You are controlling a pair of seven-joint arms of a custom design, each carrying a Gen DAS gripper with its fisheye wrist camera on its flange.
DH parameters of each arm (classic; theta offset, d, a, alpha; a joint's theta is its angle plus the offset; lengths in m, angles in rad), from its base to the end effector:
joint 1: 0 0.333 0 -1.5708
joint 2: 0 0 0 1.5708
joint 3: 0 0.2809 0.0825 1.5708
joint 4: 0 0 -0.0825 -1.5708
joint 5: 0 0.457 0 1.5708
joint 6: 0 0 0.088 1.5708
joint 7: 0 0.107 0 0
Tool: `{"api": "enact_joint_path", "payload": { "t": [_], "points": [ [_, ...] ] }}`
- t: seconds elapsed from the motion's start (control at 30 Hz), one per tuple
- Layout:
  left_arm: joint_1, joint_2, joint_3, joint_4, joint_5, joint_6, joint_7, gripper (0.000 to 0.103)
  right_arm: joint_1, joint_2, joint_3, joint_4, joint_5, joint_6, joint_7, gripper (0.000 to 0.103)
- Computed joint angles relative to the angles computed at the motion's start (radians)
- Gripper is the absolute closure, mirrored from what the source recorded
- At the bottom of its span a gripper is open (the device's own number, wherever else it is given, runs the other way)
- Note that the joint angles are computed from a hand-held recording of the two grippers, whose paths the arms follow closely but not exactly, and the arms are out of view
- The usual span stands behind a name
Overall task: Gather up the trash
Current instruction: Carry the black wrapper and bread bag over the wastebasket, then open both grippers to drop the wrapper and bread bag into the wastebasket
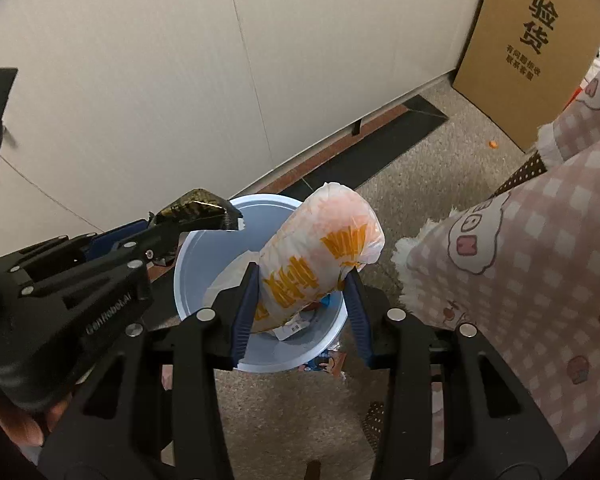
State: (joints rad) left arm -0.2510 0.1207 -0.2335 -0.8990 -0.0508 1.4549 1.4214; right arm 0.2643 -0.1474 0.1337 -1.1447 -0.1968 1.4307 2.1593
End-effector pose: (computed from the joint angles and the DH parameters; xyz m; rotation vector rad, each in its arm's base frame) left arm 0.5221 -0.2640 0.8536 -1.6941 2.4074 -0.6368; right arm 0.4694 0.1832 0.8817 -1.6797 2.1808 -0.4503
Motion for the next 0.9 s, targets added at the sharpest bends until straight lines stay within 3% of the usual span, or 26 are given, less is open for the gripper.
{"api": "enact_joint_path", "payload": {
  "t": [0.2,0.43,0.9],
  "points": [
    [0.006,-0.003,0.003,-0.003,-0.011,0.008,-0.014,0.073,-0.004,0.001,-0.005,-0.007,0.006,0.003,0.001,0.062],
    [0.009,-0.013,0.006,-0.011,0.014,0.034,0.002,0.048,-0.003,0.011,-0.007,0.002,0.010,0.000,0.019,0.062],
    [0.036,-0.024,0.022,-0.017,0.023,0.018,-0.012,0.034,0.015,0.050,-0.013,0.032,0.022,0.008,0.032,0.061]
  ]
}}
